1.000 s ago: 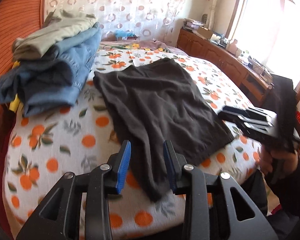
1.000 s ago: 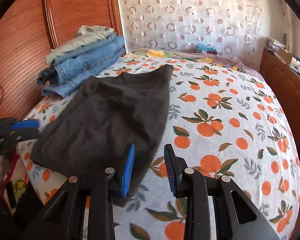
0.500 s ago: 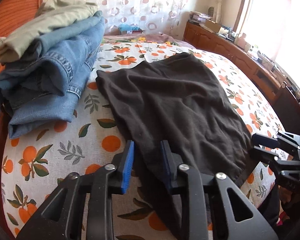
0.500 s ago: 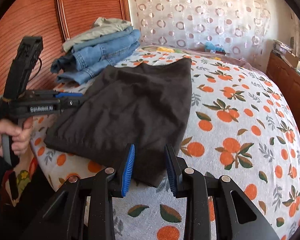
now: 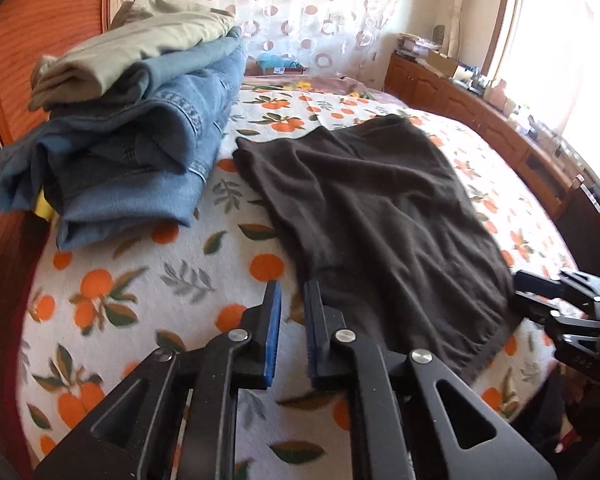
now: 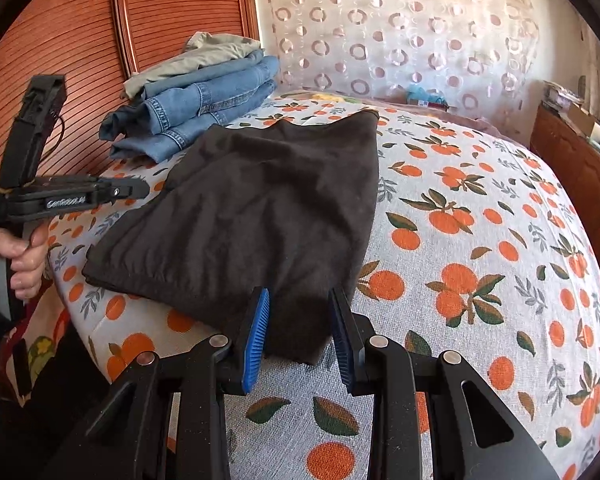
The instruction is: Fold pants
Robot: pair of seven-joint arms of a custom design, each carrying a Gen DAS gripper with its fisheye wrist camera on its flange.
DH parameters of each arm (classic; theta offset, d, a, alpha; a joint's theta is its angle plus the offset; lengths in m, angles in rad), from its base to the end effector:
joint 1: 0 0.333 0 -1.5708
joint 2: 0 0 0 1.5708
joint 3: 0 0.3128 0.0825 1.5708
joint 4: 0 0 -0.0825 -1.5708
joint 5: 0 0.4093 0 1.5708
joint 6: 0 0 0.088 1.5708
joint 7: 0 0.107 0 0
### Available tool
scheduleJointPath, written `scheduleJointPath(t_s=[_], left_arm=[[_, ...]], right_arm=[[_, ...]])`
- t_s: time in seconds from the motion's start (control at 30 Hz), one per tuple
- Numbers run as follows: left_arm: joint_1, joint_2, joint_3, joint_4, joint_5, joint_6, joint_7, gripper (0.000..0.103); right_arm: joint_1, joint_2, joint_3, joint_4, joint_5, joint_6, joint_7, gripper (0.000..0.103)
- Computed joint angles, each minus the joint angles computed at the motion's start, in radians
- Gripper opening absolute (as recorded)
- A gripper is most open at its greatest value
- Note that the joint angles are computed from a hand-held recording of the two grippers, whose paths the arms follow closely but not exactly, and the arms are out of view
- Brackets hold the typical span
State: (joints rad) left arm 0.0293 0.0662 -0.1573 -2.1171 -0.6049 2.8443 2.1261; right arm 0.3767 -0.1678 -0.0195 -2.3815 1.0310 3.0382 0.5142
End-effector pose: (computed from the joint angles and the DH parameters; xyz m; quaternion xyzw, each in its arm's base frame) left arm 0.6140 -0.0475 0.4339 -0.6064 0.7103 -0.3183 0.1626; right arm 0.5122 0.1209 0.4378 -0.7607 0.4905 -0.2122 0.3684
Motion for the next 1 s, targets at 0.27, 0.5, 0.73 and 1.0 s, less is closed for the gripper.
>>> scheduleJointPath(t_s=[0.27, 0.5, 0.73, 1.0], left_arm=[[-0.047, -0.098, 0.014, -0.098, -0.101, -0.022, 0.048, 0.034], [-0.116, -0.149, 0.05, -0.164, -0.058, -0.012, 0.033, 0.035], [-0.14, -0.165, 0.072, -0.208, -0.015, 0.024, -0.019, 0.035], [-0.171, -0.191, 0.095, -0.243, 0.014, 0.051, -0.058, 0.035]], right_arm=[[-0.002, -0.034, -0.001, -0.031, -0.004, 0.02, 0.025, 0.034], [0.018, -0.049, -0.024, -0.045, -0.029, 0.022, 0.047, 0.035], [0.026, -0.058, -0.034, -0.059, -0.045, 0.019, 0.059, 0.035], [0.034, -0.071, -0.049, -0.066, -0.02, -0.005, 0.041, 0.035]])
